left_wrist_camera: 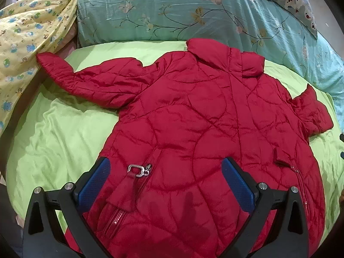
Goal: Fold large clothes
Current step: 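Grasp the red jacket's sleeve cuff with the right gripper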
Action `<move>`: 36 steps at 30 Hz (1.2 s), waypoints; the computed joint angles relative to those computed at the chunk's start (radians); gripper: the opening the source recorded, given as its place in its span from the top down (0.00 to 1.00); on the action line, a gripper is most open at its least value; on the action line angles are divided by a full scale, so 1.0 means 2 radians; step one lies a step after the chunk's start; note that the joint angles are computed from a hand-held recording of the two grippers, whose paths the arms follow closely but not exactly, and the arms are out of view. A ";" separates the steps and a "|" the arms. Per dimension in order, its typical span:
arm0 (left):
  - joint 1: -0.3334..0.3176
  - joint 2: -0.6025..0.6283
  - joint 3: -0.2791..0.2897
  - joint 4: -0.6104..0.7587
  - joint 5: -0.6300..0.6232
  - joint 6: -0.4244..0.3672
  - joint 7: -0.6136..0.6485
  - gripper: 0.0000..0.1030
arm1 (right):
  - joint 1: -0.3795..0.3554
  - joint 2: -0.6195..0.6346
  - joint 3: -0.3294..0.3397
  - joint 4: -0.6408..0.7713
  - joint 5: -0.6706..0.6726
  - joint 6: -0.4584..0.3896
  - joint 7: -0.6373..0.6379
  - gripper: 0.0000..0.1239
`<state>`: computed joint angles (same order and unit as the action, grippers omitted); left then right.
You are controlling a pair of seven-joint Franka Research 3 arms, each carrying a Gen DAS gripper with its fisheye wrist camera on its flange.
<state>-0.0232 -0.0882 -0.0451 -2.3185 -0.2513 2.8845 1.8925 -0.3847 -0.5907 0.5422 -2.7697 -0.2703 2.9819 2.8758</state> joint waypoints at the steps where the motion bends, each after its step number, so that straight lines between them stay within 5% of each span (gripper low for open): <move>1: 0.001 0.004 -0.001 0.004 0.004 -0.001 -0.004 0.00 | -0.010 0.009 -0.002 -0.001 -0.003 0.015 -0.001 0.29; 10: 0.010 0.033 -0.016 0.026 0.042 -0.008 -0.041 0.00 | -0.088 0.125 -0.021 -0.008 0.045 0.190 -0.052 0.60; 15: 0.014 0.051 -0.025 0.039 0.067 -0.012 -0.064 0.00 | -0.075 0.213 -0.074 0.011 0.049 0.287 -0.079 0.63; 19: 0.017 0.066 -0.032 0.048 0.083 -0.014 -0.078 0.00 | -0.058 0.255 -0.108 0.040 0.055 0.262 -0.082 0.64; 22: 0.018 0.076 -0.036 0.055 0.097 -0.017 -0.088 0.00 | -0.045 0.288 -0.134 0.052 0.048 0.294 -0.086 0.65; 26: 0.019 0.084 -0.041 0.061 0.106 -0.015 -0.099 0.00 | -0.013 0.291 -0.149 0.063 0.102 0.283 -0.151 0.63; 28: 0.019 0.083 -0.044 0.061 0.108 -0.012 -0.101 0.00 | 0.004 0.289 -0.152 0.061 0.148 0.289 -0.200 0.80; 31: 0.019 0.079 -0.044 0.055 0.117 0.000 -0.104 0.00 | 0.025 0.284 -0.166 0.049 0.163 0.329 -0.211 0.90; 36: 0.024 0.075 -0.046 0.052 0.097 0.006 -0.087 0.00 | 0.069 0.239 -0.161 0.040 0.239 0.324 -0.287 0.93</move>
